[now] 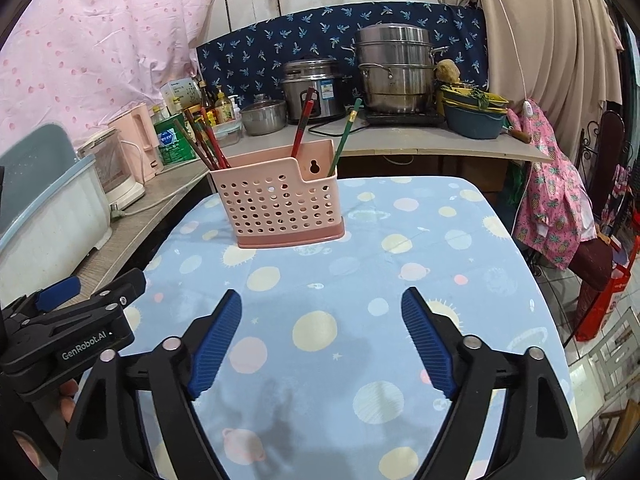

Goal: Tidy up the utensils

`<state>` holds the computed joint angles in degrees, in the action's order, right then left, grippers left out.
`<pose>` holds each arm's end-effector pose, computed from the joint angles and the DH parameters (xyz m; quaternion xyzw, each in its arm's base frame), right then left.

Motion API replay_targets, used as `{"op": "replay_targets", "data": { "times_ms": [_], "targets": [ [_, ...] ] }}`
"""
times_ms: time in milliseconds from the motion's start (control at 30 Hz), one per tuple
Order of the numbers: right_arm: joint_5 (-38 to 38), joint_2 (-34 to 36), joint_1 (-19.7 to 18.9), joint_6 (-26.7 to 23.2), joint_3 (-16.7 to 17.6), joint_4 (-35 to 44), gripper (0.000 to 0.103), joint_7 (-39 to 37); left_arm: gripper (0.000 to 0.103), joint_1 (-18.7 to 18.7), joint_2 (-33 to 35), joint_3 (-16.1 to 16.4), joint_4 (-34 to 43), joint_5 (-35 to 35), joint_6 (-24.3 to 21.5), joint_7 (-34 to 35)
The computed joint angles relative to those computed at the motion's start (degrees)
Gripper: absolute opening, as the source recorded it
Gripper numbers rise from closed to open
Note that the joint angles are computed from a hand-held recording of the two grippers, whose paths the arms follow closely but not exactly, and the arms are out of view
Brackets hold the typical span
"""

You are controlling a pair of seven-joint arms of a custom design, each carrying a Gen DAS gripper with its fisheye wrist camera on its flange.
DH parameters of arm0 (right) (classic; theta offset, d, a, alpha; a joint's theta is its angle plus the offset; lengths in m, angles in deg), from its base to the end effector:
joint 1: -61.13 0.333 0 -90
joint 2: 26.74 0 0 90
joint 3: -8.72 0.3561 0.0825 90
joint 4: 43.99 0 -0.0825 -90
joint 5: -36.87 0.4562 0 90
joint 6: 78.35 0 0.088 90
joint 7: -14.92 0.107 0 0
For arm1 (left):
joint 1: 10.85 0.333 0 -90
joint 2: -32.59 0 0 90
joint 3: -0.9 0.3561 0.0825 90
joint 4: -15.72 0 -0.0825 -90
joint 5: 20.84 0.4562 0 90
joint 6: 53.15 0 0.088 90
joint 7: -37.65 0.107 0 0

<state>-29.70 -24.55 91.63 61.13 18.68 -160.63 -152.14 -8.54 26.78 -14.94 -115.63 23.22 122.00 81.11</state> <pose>0.5015 0.4233 0.4706 -0.5319 0.7179 -0.3099 0.3251 0.5615 -0.1946 0.4734 -0.5801 0.6916 -0.3188 0.2890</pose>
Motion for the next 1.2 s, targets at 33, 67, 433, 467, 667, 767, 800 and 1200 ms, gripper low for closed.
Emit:
{"op": "replay_targets", "data": {
  "times_ms": [33, 67, 433, 467, 667, 767, 800, 1200],
  "targets": [
    [0.1, 0.0, 0.0, -0.2, 0.0, -0.1, 0.084, 0.0, 0.094, 0.2, 0.0, -0.2, 0.0, 0.7, -0.1, -0.5],
    [0.3, -0.1, 0.0, -0.3, 0.0, -0.3, 0.084, 0.0, 0.094, 0.1, 0.0, -0.1, 0.0, 0.7, -0.3, -0.4],
    [5.5, 0.8, 0.2, -1.5, 0.0, -0.3, 0.085, -3.7, 0.095, 0.0, -0.1, 0.3, -0.7, 1.4, -1.8, -0.7],
    [5.7, 1.0, 0.3, -1.8, 0.0, -0.2, 0.087, -3.9, 0.095, -0.2, -0.1, 0.5, -0.7, 1.3, -1.9, -0.5],
    [5.8, 1.4, 1.0, -2.5, 0.0, 0.3, 0.097, -4.6, 0.095, -0.7, 0.1, 1.0, -0.6, 1.8, -2.4, -0.6],
    [5.9, 1.7, 1.1, -2.6, -0.1, 0.8, 0.097, -5.2, 0.095, -0.9, 0.4, 1.1, -0.4, 2.5, -2.6, -1.0],
    [5.9, 1.8, 1.2, -2.6, -0.2, 0.9, 0.097, -5.3, 0.095, -1.0, 0.5, 1.2, -0.3, 2.5, -2.6, -0.9],
    [5.6, 2.9, 1.7, -2.9, -0.7, 2.4, 0.097, -5.5, 0.095, -2.6, 1.8, 2.5, 0.9, 2.0, -2.9, -0.8]
  ]
}}
